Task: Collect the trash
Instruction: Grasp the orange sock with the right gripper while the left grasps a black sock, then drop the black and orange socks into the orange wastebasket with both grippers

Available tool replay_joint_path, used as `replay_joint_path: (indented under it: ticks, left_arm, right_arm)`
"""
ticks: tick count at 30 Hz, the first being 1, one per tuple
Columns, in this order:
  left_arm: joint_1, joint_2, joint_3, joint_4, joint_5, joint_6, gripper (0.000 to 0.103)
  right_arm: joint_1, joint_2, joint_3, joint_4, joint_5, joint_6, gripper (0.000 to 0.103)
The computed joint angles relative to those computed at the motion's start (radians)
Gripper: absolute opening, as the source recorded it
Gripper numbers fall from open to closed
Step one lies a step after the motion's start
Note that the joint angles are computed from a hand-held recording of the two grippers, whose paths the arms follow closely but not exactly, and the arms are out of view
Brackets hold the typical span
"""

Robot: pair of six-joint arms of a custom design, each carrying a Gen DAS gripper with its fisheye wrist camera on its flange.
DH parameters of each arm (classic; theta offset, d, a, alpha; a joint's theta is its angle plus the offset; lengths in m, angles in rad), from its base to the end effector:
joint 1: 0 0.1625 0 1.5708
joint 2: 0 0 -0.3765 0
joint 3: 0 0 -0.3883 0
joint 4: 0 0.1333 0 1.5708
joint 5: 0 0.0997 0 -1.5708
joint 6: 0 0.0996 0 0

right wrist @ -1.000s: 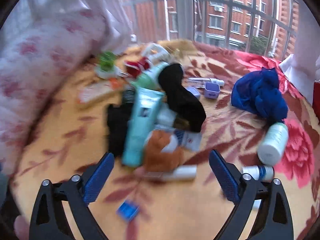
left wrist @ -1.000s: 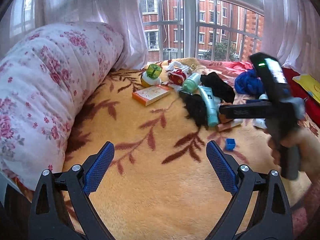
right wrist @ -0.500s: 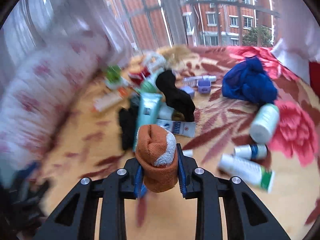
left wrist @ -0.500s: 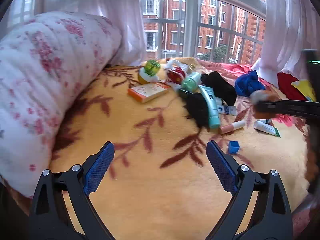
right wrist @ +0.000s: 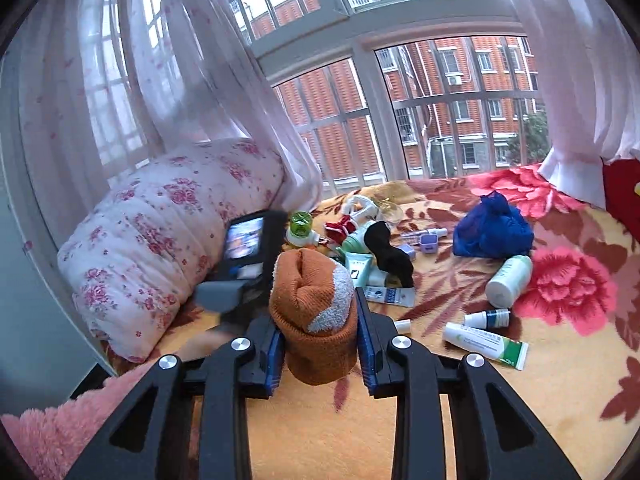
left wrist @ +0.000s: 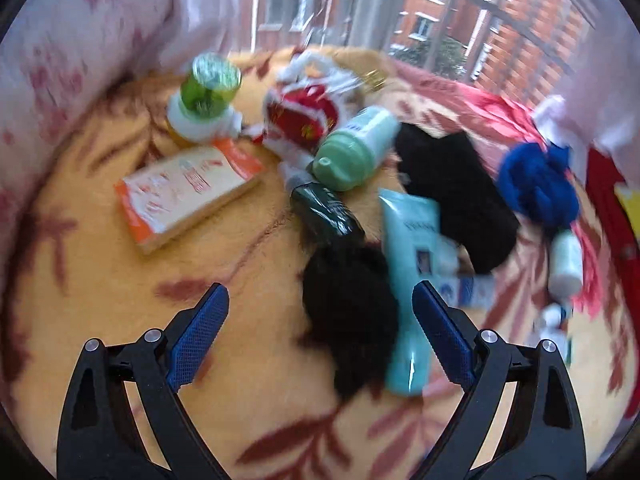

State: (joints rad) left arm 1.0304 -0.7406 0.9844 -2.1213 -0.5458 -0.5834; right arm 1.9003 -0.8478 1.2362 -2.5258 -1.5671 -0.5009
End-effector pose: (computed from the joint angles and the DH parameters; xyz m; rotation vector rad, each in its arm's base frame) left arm -0.2065 -0.7687 0.3036 -0.2432 2.2380 -0.9656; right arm 0.3679 -0.6627 0.2672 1.2013 -2.7212 0.8633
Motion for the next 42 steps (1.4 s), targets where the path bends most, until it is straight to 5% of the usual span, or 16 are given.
replay_joint_path:
  ticks: [2, 3, 5, 8, 14, 20, 29, 36, 42]
  left_arm:
    - [0.018, 0.021, -0.051, 0.099, -0.029, -0.082, 0.056]
    - [0.02, 0.027, -0.061, 0.122, -0.04, -0.097, 0.056]
    - [0.006, 0.04, -0.064, 0.135, -0.006, -0.069, 0.036]
    - [-0.011, 0.029, -0.048, 0.152, -0.007, -0.077, 0.032]
    - [-0.088, -0.114, 0.156, 0.065, -0.007, -0.058, 0.032]
    - [-0.233, -0.274, 0.372, 0.131, 0.12, -0.151, 0.032]
    - [-0.397, -0.431, 0.619, 0.199, 0.136, -0.21, 0.033]
    - [-0.445, -0.494, 0.781, 0.259, -0.026, -0.303, 0.033]
    - [-0.403, -0.49, 0.883, 0.224, -0.238, -0.328, 0.033]
  right_arm:
    - [-0.008, 0.003, -0.008, 0.016, 0.006, 0.01, 0.031]
    - [-0.01, 0.007, -0.01, 0.012, 0.001, 0.015, 0.031]
    - [-0.014, 0.005, -0.011, 0.017, 0.001, 0.026, 0.031]
    - [-0.015, 0.007, -0.012, 0.024, -0.011, 0.042, 0.031]
    - [-0.002, -0.029, 0.027, 0.0, -0.022, 0.034, 0.031]
    - [0.028, -0.098, 0.102, -0.027, -0.053, 0.003, 0.031]
    - [0.084, -0.251, 0.268, 0.008, -0.101, -0.087, 0.031]
    - [0.09, -0.36, 0.426, 0.091, -0.18, -0.137, 0.031]
    - [0.035, -0.388, 0.525, 0.232, -0.297, -0.078, 0.031]
